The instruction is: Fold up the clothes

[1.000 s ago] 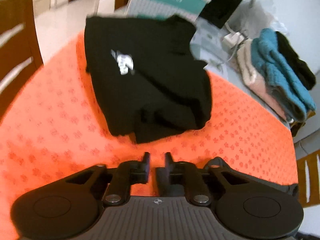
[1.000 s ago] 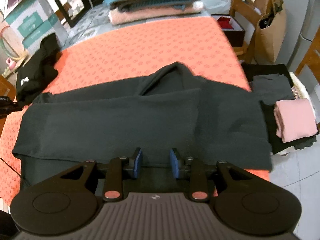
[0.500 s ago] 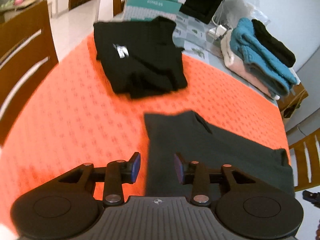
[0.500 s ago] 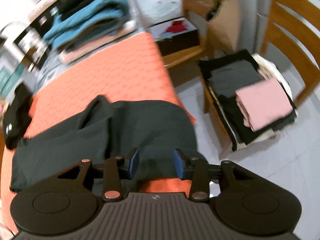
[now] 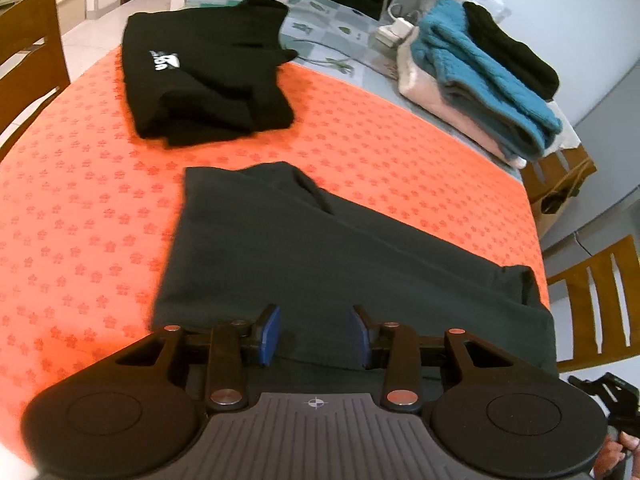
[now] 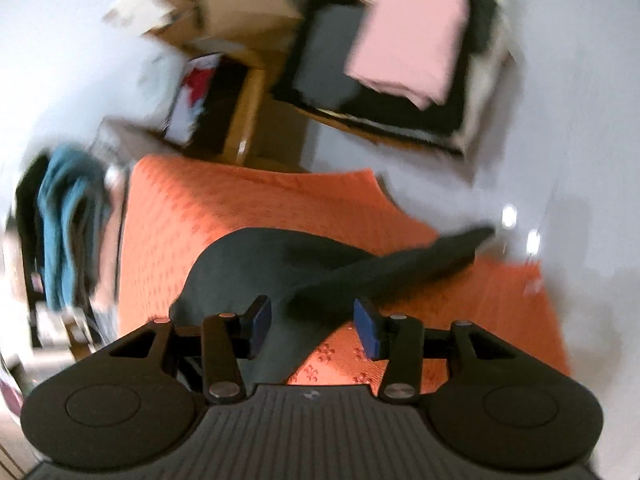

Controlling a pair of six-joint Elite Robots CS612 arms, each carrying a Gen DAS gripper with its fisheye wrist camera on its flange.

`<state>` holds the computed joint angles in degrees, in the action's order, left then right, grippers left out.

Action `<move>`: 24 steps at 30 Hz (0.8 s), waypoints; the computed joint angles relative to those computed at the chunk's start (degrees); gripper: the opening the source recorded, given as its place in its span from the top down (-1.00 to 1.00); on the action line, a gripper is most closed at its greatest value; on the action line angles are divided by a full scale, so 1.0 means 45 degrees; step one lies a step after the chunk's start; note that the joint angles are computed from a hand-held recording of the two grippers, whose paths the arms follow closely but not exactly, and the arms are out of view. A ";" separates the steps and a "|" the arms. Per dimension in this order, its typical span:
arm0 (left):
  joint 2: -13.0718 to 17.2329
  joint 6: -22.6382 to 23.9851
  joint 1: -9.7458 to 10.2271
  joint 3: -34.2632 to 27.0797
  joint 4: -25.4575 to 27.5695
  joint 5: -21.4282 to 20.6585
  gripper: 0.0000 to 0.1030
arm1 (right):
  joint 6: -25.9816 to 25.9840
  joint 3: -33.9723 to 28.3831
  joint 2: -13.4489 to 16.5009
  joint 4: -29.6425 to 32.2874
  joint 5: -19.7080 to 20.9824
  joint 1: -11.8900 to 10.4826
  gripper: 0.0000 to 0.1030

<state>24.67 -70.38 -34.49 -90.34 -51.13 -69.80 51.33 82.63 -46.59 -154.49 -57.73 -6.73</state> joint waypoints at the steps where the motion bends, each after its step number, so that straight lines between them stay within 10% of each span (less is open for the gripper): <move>1: -0.0041 0.0010 -0.0040 0.0097 -0.0056 0.0044 0.17 | 0.0731 0.0046 0.0093 -0.0173 0.0079 -0.0019 -0.02; 11: -0.0204 -0.0317 -0.0232 0.0462 -0.0203 0.0309 0.14 | 0.4963 0.0146 0.0848 -0.1061 0.0494 -0.0077 -0.01; 15: -0.0233 -0.0368 -0.0241 0.0534 -0.0245 0.0327 0.14 | 0.5895 0.0230 0.0999 -0.1894 0.0475 -0.0071 0.66; 24: -0.0103 -0.0284 -0.0169 0.0384 -0.0600 0.0455 0.14 | 0.3081 0.0217 0.0366 -0.2981 -0.1044 0.0223 0.88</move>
<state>24.21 -71.66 -35.25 -88.62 -53.83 -67.76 65.20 83.61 -44.95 -167.91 -62.42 -5.72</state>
